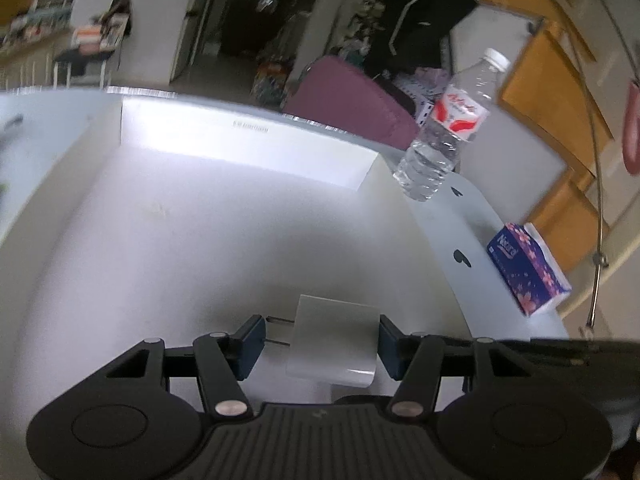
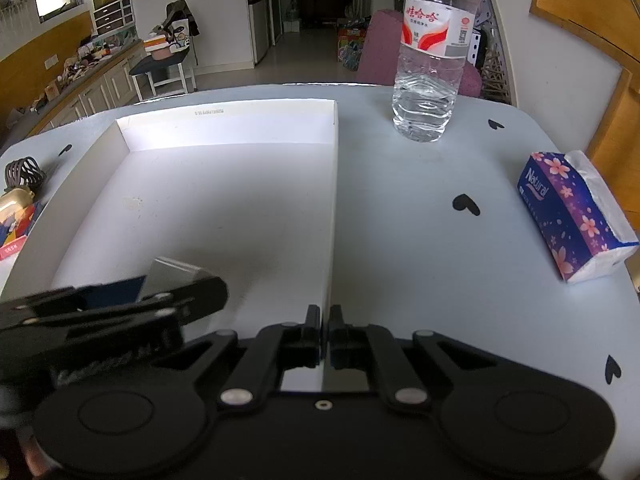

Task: Organize rigid objects
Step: 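Carry the adapter into the tray and open the left gripper, then withdraw the left gripper from the tray toward the card box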

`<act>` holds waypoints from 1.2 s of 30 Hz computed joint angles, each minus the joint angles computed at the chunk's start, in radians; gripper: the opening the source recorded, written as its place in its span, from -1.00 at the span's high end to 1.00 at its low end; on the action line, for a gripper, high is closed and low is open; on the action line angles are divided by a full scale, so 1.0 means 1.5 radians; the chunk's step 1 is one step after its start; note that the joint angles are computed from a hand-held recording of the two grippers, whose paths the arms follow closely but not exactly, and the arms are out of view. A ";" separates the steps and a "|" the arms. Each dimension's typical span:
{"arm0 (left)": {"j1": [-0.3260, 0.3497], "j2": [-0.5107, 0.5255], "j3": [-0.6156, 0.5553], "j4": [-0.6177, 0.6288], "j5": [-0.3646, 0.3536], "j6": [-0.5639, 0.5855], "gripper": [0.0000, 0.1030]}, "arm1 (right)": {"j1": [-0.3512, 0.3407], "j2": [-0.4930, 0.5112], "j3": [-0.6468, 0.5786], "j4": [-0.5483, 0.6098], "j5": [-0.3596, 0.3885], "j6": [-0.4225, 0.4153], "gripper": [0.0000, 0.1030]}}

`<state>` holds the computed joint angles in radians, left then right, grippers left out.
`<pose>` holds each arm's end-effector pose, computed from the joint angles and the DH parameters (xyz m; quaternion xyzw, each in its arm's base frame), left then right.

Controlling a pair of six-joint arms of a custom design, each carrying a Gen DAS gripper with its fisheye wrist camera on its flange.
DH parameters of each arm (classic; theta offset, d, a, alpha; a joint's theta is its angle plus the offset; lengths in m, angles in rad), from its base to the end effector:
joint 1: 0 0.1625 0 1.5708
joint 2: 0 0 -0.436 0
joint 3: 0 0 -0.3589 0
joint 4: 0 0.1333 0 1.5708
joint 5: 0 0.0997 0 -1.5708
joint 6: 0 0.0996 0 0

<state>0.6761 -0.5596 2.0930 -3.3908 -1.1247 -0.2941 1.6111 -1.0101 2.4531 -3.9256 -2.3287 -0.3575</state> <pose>-0.2828 -0.4528 -0.0227 0.2553 0.9314 -0.2380 0.1034 0.0807 -0.3929 0.2103 0.0052 -0.8499 0.3514 0.3926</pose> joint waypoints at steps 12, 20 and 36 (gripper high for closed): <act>0.011 0.013 -0.017 -0.013 -0.030 -0.033 -0.29 | 0.003 0.003 -0.001 -0.001 -0.004 -0.001 0.92; 0.010 0.004 -0.011 -0.008 -0.029 -0.031 -0.29 | 0.003 0.003 0.000 -0.001 -0.004 0.000 0.92; -0.035 -0.063 0.096 -0.073 0.036 0.052 -0.31 | 0.004 0.004 -0.001 -0.002 -0.006 -0.002 0.91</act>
